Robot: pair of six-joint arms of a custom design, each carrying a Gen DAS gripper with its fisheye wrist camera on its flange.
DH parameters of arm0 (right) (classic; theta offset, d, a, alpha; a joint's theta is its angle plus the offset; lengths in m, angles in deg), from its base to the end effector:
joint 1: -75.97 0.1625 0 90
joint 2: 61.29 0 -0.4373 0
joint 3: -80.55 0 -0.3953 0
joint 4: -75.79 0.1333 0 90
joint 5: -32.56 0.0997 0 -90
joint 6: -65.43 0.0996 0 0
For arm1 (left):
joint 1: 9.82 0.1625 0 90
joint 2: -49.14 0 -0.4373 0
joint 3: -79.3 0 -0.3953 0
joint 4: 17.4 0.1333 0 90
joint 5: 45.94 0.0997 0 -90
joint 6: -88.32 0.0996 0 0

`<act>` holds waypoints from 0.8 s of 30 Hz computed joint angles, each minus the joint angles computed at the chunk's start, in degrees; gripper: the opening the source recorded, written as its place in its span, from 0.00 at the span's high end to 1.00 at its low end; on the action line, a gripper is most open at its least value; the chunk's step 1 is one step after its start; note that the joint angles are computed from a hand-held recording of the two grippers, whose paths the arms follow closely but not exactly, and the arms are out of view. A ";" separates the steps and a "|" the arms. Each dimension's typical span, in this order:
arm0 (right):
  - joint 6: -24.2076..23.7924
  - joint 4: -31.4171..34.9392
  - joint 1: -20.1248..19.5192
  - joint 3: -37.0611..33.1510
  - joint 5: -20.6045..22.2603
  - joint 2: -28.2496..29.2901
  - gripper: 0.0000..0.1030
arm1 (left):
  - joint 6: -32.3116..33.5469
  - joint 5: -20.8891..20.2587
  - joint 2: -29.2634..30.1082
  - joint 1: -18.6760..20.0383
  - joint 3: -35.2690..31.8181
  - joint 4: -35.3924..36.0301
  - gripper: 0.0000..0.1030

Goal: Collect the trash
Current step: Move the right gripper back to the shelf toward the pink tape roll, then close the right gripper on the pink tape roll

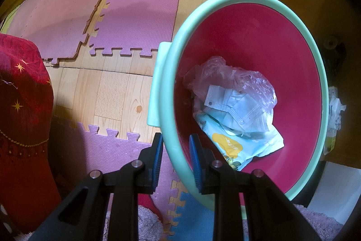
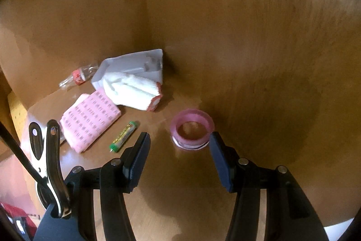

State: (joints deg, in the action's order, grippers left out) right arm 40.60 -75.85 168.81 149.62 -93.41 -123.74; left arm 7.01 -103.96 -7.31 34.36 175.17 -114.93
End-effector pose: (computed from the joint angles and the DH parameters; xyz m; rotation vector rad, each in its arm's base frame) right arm 0.1103 -0.7135 0.5401 0.1636 -2.2073 0.9806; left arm -0.2914 -0.5426 0.1515 -0.5419 2.3352 -0.3092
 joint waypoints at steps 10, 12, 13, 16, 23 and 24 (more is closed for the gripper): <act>2.29 1.80 -0.67 -3.33 -0.50 1.95 0.46 | 0.23 0.24 0.43 0.12 -0.66 0.71 0.76; 2.71 3.05 -0.63 -4.17 -1.02 2.42 0.46 | 0.25 0.26 0.41 0.15 -0.65 0.69 0.76; 2.62 3.07 -0.58 -4.32 -0.98 2.50 0.46 | 0.22 0.25 0.46 0.12 -0.67 0.69 0.76; 3.29 4.16 -0.69 -5.21 -0.72 2.85 0.46 | 0.20 0.23 0.48 0.11 -0.68 0.68 0.76; 4.12 3.83 -0.66 -5.85 -1.37 3.30 0.57 | 0.23 0.24 0.62 0.09 -0.80 0.63 0.76; 4.26 3.67 -0.71 -5.73 -1.38 3.19 0.57 | 0.23 0.24 0.62 0.09 -0.80 0.63 0.76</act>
State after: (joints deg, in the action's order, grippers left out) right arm 44.86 -72.18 168.09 143.89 -94.79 -120.55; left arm 7.24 -103.72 -6.69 34.45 174.37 -114.30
